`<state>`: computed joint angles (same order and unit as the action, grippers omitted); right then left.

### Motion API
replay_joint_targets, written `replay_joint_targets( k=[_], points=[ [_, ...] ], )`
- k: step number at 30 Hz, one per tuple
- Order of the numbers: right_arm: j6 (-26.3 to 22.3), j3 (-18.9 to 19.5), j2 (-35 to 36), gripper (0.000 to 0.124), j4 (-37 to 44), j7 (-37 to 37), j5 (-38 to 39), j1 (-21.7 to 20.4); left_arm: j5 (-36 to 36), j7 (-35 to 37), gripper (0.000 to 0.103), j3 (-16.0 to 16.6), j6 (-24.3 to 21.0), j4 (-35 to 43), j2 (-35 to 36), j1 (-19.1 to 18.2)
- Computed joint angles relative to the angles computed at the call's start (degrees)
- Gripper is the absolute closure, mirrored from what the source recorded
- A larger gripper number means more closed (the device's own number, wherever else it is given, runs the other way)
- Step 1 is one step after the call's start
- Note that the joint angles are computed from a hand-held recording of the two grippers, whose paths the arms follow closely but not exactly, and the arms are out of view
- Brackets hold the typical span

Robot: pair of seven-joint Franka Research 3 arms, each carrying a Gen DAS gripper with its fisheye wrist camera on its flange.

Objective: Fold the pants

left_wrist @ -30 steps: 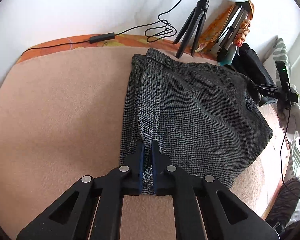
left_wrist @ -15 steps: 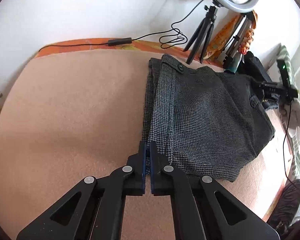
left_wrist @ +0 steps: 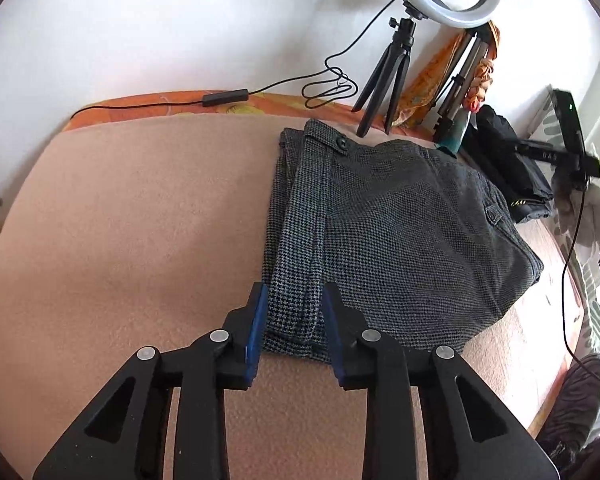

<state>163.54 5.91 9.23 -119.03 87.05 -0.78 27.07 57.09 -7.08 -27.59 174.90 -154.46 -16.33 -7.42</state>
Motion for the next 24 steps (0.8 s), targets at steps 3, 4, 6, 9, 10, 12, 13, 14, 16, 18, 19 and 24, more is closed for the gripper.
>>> replay_joint_targets(
  k=[3,4,6,9,10,12,13,14,16,18,19,24],
  points=[
    [-0.3,4.4,3.2,0.066,4.4,-7.9,9.2,-1.1,0.0,1.1,0.057,0.1,-0.6,0.8,1.3,-0.8],
    [-0.6,5.0,4.3,0.066,5.9,-9.2,10.7,-0.8,0.2,1.0,0.057,0.1,-0.8,0.9,1.3,-1.0],
    [-1.5,5.5,7.3,0.066,9.7,-10.9,11.9,0.4,3.4,-2.0,0.057,-1.1,0.0,1.0,1.2,0.4],
    [-4.0,5.0,12.7,0.066,16.6,-10.8,11.8,3.0,6.1,-4.9,0.057,-1.0,0.8,0.9,0.9,0.9],
    [-5.0,5.2,14.7,0.066,19.3,-11.0,12.2,3.6,6.9,-5.7,0.057,-0.9,1.2,0.9,0.8,1.1],
    [-6.5,5.2,18.2,0.066,23.8,-10.8,12.0,5.3,8.0,-7.0,0.057,-0.8,1.7,0.9,0.7,1.3],
    [-7.7,4.9,20.3,0.066,26.7,-10.6,11.6,6.3,9.4,-8.4,0.057,-1.2,2.1,1.1,0.6,1.9],
    [-9.0,4.8,22.3,0.066,29.6,-10.5,11.3,7.1,10.8,-9.7,0.057,-1.5,2.4,1.2,0.6,2.5],
    [-12.5,4.5,26.7,0.066,35.8,-10.3,10.8,8.7,11.5,-9.9,0.057,-1.0,2.1,1.6,1.0,1.9],
    [-16.9,3.7,31.6,0.066,43.2,-9.3,9.8,10.5,10.5,-8.1,0.057,0.3,1.4,1.7,1.6,0.2],
    [-19.0,3.3,34.1,0.065,47.0,-8.8,9.4,11.3,10.0,-7.5,0.057,0.8,1.0,1.7,1.7,-0.4],
    [-27.1,2.8,42.7,0.057,59.9,-8.1,9.5,13.1,12.5,-10.6,0.055,1.4,2.4,1.3,1.3,0.0]
  ],
)
